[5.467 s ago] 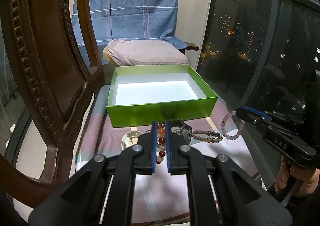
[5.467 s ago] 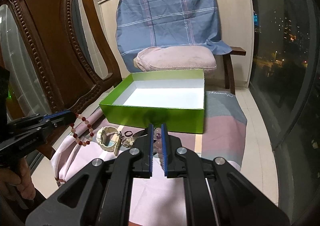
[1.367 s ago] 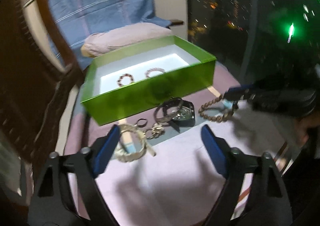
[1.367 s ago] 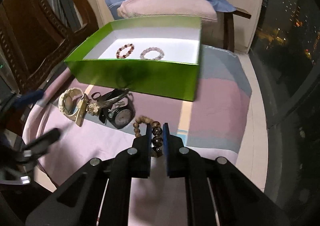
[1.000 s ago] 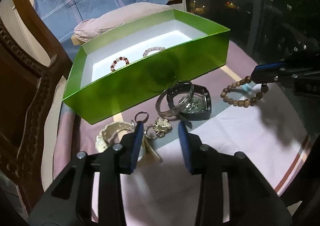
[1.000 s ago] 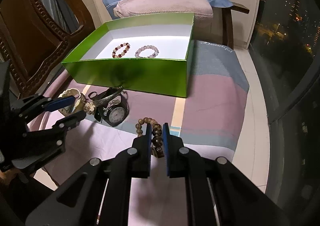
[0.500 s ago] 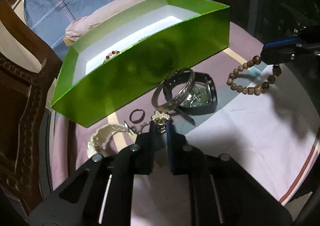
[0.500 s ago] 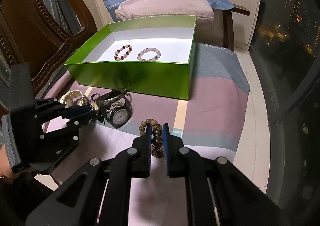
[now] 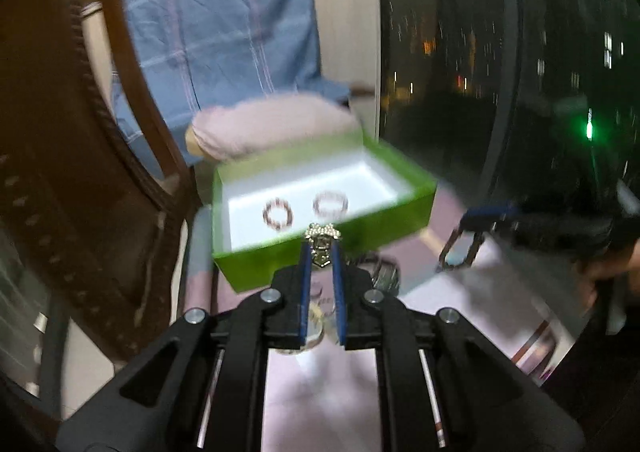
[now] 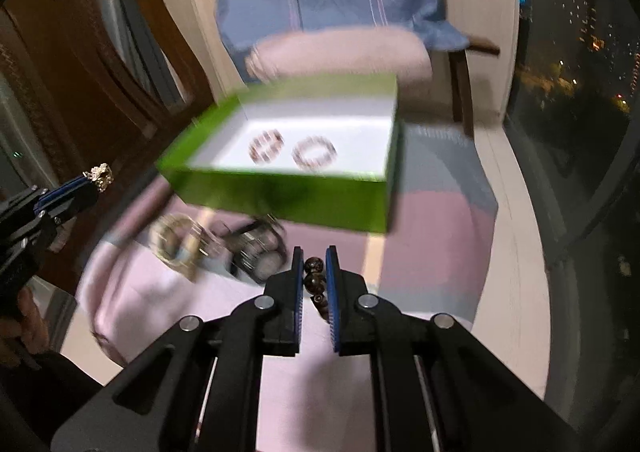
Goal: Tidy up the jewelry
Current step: 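Grasp the gold charm with the left tool while the right tool holds the wooden bracelet, then carry the gold charm with the left tool over the box while the right tool carries the wooden bracelet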
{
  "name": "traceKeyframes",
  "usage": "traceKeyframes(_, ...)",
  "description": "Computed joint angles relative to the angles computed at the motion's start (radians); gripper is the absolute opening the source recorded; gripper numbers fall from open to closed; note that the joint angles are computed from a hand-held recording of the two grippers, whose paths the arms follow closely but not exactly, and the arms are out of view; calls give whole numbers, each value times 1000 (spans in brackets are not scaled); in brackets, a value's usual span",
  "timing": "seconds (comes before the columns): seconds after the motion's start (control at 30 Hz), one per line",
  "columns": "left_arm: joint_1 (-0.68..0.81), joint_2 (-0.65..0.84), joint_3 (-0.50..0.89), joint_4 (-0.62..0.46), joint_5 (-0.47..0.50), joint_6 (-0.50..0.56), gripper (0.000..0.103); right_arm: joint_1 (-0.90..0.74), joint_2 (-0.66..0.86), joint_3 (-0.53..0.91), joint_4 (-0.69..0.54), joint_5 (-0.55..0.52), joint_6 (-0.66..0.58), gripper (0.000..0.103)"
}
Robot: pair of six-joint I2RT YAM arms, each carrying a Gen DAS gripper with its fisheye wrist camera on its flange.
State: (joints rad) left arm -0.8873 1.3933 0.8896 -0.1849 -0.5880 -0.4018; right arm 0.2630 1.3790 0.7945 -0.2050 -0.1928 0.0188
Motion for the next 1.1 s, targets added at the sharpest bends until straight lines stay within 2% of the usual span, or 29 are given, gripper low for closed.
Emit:
traceKeyframes(0.1,-27,-72,-24,12,-47,-68,11,13,-152,-43,-12,-9,10,11)
traceKeyframes(0.33,-33,-56,38,-115,-54,-251,11,38,-309,-78,-56,33,25,11)
traceKeyframes(0.5,-68,-29,74,-147,-76,-266,11,55,-347,-96,-53,50,29,11)
traceKeyframes(1.1,-51,-2,89,-182,-41,-286,11,67,-330,-106,-39,67,35,11)
